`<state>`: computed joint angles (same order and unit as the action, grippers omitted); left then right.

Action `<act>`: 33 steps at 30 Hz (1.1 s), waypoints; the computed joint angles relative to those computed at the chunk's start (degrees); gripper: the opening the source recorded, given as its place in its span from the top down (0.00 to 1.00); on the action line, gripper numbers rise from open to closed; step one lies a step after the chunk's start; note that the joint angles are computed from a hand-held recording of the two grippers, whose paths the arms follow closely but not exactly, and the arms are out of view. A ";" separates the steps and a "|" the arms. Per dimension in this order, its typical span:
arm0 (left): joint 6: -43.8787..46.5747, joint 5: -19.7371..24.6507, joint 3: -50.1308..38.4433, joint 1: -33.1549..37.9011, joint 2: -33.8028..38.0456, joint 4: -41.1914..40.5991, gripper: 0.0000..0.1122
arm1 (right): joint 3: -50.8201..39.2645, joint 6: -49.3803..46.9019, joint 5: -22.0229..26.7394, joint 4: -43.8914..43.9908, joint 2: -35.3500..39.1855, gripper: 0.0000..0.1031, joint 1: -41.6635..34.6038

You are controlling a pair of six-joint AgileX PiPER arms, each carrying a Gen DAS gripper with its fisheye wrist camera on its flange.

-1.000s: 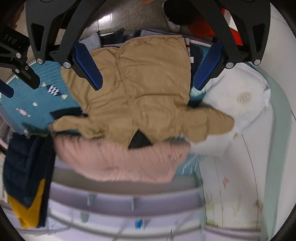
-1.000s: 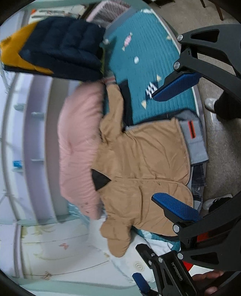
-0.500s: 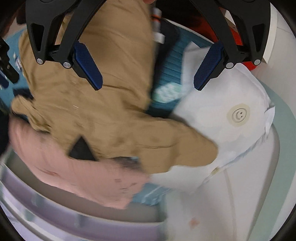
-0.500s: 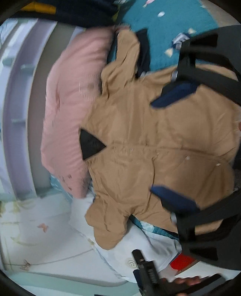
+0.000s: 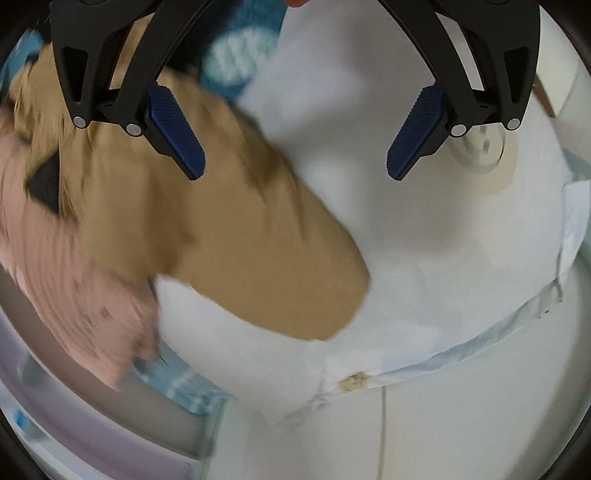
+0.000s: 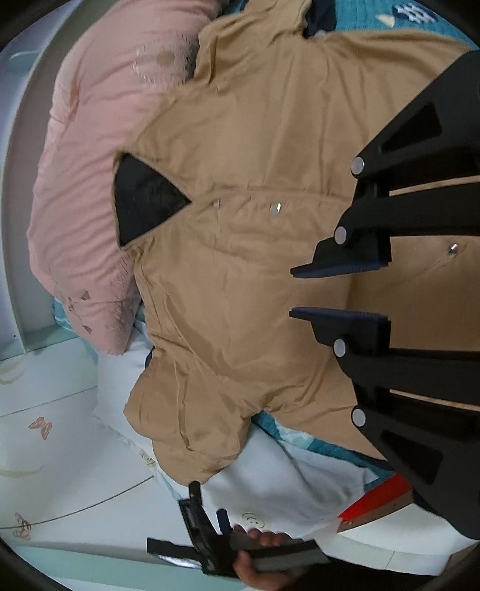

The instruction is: Fold large clothes

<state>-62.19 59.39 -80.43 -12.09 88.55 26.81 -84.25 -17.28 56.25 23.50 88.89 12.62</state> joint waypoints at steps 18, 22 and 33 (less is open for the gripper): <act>6.46 -8.24 -2.46 14.81 4.34 -9.28 0.89 | -14.90 3.72 -1.42 3.95 16.95 0.82 4.92; 4.30 -5.97 -3.16 10.46 -1.06 -4.13 0.91 | -21.29 2.25 0.53 8.17 22.51 0.88 5.75; 6.24 -2.16 -18.17 -9.15 -3.37 -0.12 0.91 | -43.72 11.22 11.71 9.20 43.66 0.98 8.93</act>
<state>-55.95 57.23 -98.59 -21.24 85.18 26.69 -127.97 -6.07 67.96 32.70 132.55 21.55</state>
